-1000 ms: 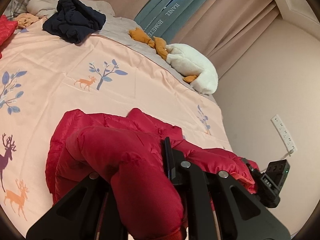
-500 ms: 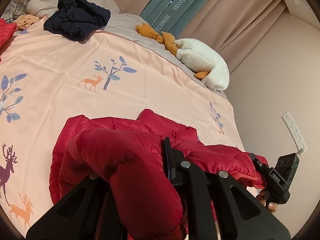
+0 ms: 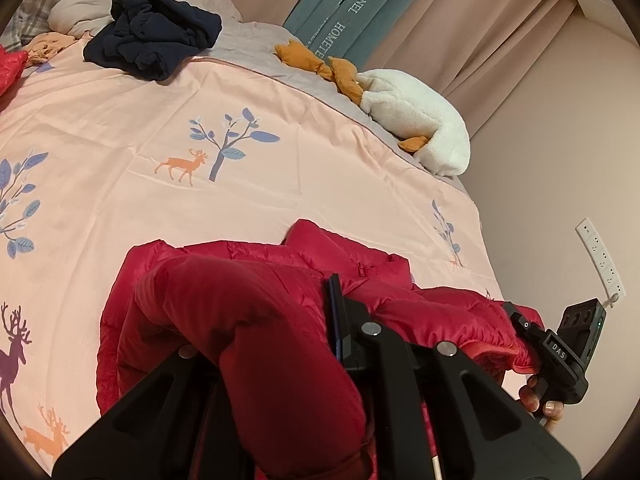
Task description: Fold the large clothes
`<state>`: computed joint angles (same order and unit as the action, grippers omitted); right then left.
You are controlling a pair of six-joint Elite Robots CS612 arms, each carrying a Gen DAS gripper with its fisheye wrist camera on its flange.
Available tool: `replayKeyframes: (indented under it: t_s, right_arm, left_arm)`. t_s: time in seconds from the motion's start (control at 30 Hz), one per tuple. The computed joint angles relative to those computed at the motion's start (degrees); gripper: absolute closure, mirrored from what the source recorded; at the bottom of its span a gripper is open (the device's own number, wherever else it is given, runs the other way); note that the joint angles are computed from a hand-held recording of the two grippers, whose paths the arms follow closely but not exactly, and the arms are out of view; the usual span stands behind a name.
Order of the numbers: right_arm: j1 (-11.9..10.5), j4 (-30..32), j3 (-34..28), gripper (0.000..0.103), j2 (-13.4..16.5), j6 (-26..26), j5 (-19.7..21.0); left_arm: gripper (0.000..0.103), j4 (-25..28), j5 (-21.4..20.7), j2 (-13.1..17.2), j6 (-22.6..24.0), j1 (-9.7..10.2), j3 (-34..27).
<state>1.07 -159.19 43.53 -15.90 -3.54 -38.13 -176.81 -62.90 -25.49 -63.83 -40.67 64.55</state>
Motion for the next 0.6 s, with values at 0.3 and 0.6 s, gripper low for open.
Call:
replayKeyframes:
  t_s: [0.3,0.6]
  right_arm:
    - [0.3,1.8,-2.6,0.089,1.3,-0.1,-0.7]
    - [0.6,4.5,-5.9,0.089,3.2,0.2,-2.2]
  left_arm:
    - [0.091,2.6,-0.3,0.8,-0.3,0.47,-1.8]
    - [0.091,5.7,-0.7,1.8,-0.6,1.0,-3.8]
